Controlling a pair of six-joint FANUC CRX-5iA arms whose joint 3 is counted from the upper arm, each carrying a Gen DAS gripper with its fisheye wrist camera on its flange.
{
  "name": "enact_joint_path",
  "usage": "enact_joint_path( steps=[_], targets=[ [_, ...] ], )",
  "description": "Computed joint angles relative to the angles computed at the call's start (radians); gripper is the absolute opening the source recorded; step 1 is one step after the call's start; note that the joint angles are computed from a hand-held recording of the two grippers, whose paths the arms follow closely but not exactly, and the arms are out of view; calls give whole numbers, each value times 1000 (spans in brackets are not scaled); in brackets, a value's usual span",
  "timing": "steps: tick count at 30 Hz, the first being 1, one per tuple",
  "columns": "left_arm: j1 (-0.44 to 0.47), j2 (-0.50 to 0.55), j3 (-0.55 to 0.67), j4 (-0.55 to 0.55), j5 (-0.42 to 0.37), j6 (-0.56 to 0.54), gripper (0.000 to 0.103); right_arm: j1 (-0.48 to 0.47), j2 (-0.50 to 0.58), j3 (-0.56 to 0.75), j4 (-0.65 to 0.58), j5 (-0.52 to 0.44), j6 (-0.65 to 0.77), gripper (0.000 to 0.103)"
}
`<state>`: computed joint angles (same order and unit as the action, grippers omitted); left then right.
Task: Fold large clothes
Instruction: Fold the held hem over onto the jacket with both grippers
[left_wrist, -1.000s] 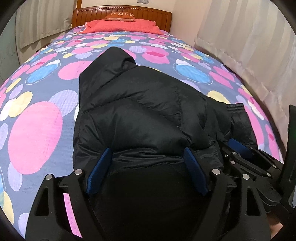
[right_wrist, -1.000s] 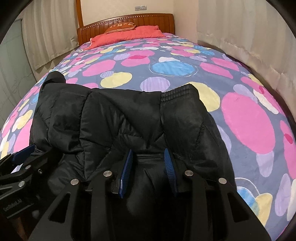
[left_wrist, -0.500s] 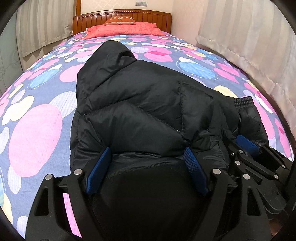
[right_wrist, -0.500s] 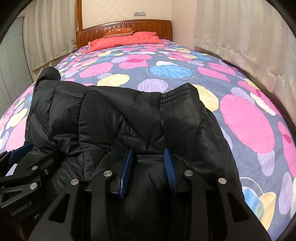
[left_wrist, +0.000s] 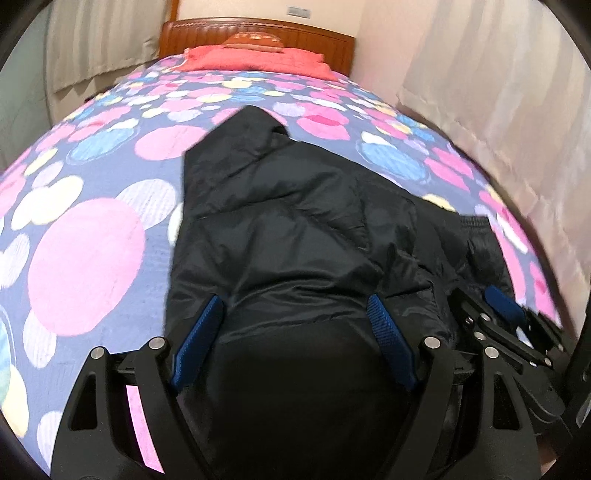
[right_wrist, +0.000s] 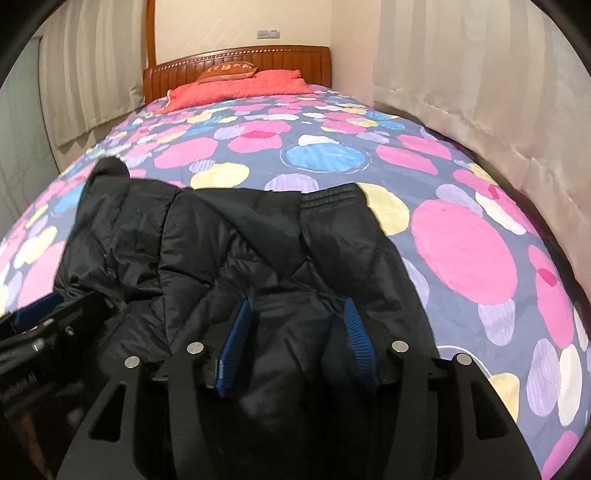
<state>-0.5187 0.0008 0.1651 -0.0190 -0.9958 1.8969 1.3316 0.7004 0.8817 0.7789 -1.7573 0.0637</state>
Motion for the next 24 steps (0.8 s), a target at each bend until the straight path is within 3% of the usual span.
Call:
enact_joint_path(
  steps=[6, 9, 14, 18, 24],
  targets=[
    [56, -53, -41, 43, -6, 80, 80, 25, -34, -22, 47, -25, -41, 54],
    [96, -85, -72, 65, -5, 125, 80, 33, -56, -43, 63, -32, -66, 61],
    [192, -142, -149, 153, 6, 185, 80, 44, -144, -156, 78, -5, -165, 62],
    [276, -182, -262, 330, 50, 143, 80, 35, -295, -367, 37, 155, -330, 72],
    [331, -202, -453, 640, 134, -26, 82, -7, -437, -595, -39, 385, -502, 73]
  ],
)
